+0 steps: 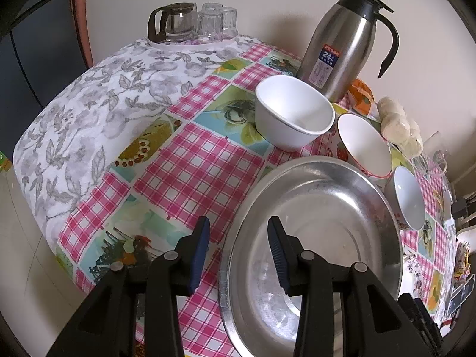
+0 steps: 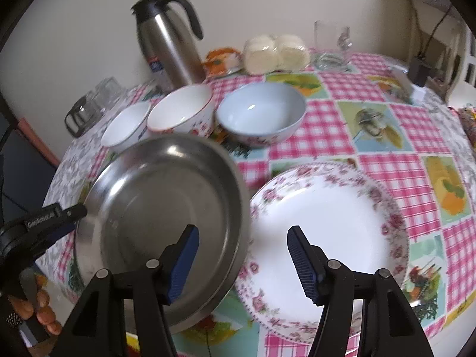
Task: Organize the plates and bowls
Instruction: 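Lower the steel basin onto the cloth near the bowls and open both tools, then move the right tool to the floral round plate rim and close on it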
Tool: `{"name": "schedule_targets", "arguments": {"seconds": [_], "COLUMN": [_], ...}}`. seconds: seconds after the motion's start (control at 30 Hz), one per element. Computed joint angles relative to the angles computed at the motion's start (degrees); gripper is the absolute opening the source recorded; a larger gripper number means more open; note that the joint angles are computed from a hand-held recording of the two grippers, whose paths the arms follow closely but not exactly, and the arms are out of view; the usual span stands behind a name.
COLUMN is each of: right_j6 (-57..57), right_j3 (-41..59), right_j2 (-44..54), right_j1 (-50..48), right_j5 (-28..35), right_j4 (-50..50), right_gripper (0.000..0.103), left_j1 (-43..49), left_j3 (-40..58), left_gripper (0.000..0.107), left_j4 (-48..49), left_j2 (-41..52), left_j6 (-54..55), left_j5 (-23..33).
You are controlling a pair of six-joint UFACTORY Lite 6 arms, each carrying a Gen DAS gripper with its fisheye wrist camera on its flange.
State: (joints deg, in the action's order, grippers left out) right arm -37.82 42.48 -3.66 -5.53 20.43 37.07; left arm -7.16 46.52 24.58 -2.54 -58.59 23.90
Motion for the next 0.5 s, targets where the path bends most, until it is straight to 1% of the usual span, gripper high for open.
{"name": "schedule_targets", "arguments": {"seconds": [0.07, 0.13, 0.2, 0.27, 0.33, 0.37, 0.4, 0.47, 0.5], "right_j6": [0.84, -4.17, -8.75, -10.43, -12.05, -13.16, -14.20, -14.94, -15.41], "right_j3": [-0.05, -0.01, 0.01, -0.23, -1.22, -1.49, -1.76, -1.83, -1.83], "right_j2": [-0.46, -0.53, -0.60, -1.32, -2.96, -3.44, -3.93, -4.06, -4.05], "right_j1": [-0.31, -2.18, -3.67, -3.68, -3.46, -3.52, -3.56, -3.62, -3.75], "right_j5": [-0.07, 1.90, 3.78, 3.95, 3.60, 3.63, 3.72, 3.82, 3.98], "right_j4": [-0.45, 4.77, 8.96, 10.03, 11.22, 12.00, 12.63, 12.98, 13.21], "right_gripper": [0.066, 0.066, 0.066, 0.068, 0.075, 0.082, 0.088, 0.093, 0.097], "left_j1": [0.13, 0.19, -0.31, -0.81, -1.45, -1.75, -2.03, -2.36, -2.55], "left_j3": [-0.11, -0.26, -0.14, -0.21, 0.07, 0.25, 0.22, 0.51, 0.56], "left_gripper": [0.041, 0.043, 0.049, 0.053, 0.063, 0.069, 0.072, 0.076, 0.077], "left_j4": [-0.26, -0.80, -0.27, -0.16, 0.49, 1.42, 2.71, 4.43, 5.67], "left_j2": [-0.32, -0.70, -0.61, -0.56, -0.18, -0.02, -0.12, -0.07, -0.08], "left_j6": [0.12, 0.43, 0.03, -0.20, -1.04, -2.05, -3.48, -5.53, -6.90], "left_j5": [-0.16, -0.39, -0.26, -0.45, -0.07, 0.16, 0.56, 2.02, 2.85]}}
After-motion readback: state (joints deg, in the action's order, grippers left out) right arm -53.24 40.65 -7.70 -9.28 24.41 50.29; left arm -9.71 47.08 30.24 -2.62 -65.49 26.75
